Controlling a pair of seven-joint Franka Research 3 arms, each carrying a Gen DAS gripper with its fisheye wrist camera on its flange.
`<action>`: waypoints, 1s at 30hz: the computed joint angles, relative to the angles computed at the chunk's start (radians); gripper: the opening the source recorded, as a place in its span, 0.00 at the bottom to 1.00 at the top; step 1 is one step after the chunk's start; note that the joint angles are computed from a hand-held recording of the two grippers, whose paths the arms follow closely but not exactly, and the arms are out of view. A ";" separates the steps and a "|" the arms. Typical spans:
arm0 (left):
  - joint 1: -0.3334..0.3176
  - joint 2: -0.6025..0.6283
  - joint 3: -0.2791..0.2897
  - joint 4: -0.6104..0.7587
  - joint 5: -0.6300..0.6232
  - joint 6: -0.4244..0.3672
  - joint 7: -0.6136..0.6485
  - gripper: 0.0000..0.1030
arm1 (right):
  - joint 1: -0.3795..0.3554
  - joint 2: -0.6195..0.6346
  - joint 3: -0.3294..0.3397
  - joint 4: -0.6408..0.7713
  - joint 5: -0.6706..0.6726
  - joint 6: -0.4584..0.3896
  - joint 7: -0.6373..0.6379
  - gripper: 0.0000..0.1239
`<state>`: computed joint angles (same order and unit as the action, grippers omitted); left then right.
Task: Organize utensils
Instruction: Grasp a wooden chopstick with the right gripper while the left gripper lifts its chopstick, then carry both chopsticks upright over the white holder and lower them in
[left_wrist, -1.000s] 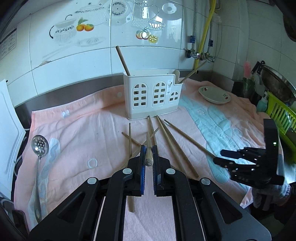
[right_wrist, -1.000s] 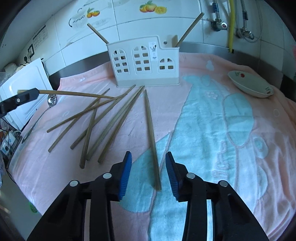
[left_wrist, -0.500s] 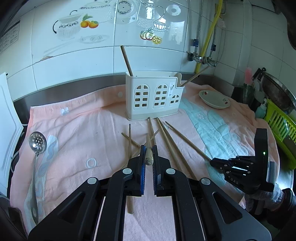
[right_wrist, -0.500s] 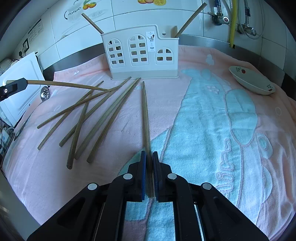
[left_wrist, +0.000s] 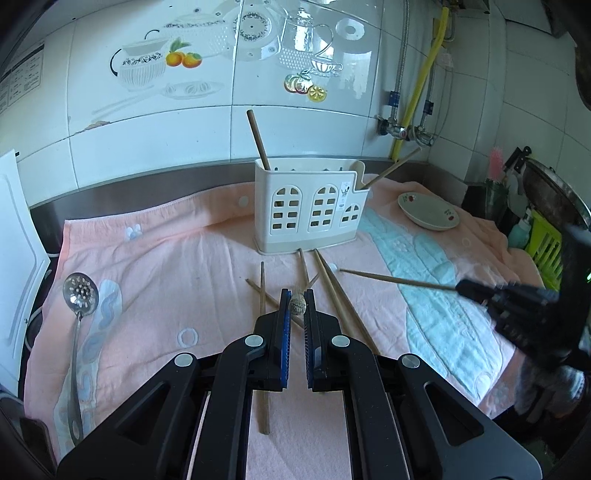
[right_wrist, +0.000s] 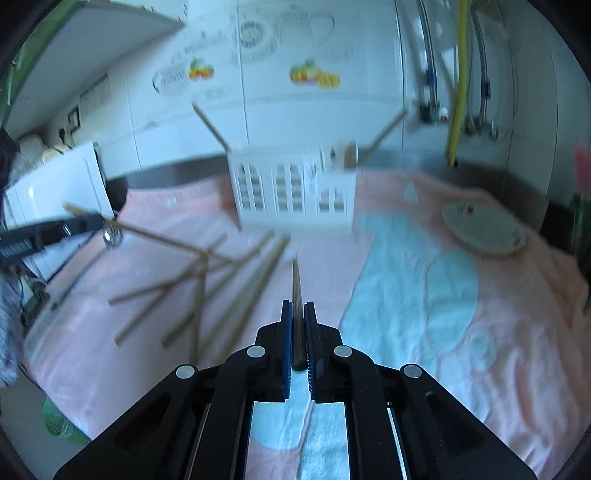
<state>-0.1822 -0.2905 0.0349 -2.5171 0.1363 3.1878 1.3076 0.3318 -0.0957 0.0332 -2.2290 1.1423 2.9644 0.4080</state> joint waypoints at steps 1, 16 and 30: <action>0.007 0.002 -0.007 0.005 0.003 -0.003 -0.002 0.05 | 0.002 -0.006 -0.002 0.009 0.017 -0.003 -0.016 0.05; -0.088 0.044 0.071 0.107 -0.114 -0.060 0.149 0.05 | -0.047 0.071 0.008 0.214 -0.150 -0.137 0.124 0.05; -0.017 0.092 -0.009 0.269 -0.207 -0.121 0.267 0.05 | -0.109 0.170 0.018 0.465 -0.438 -0.306 0.343 0.05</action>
<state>-0.1993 -0.1982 0.0262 -2.2483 -0.0709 3.0666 1.5746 0.2225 0.0747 0.0508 -1.7640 0.7045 2.6589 0.7513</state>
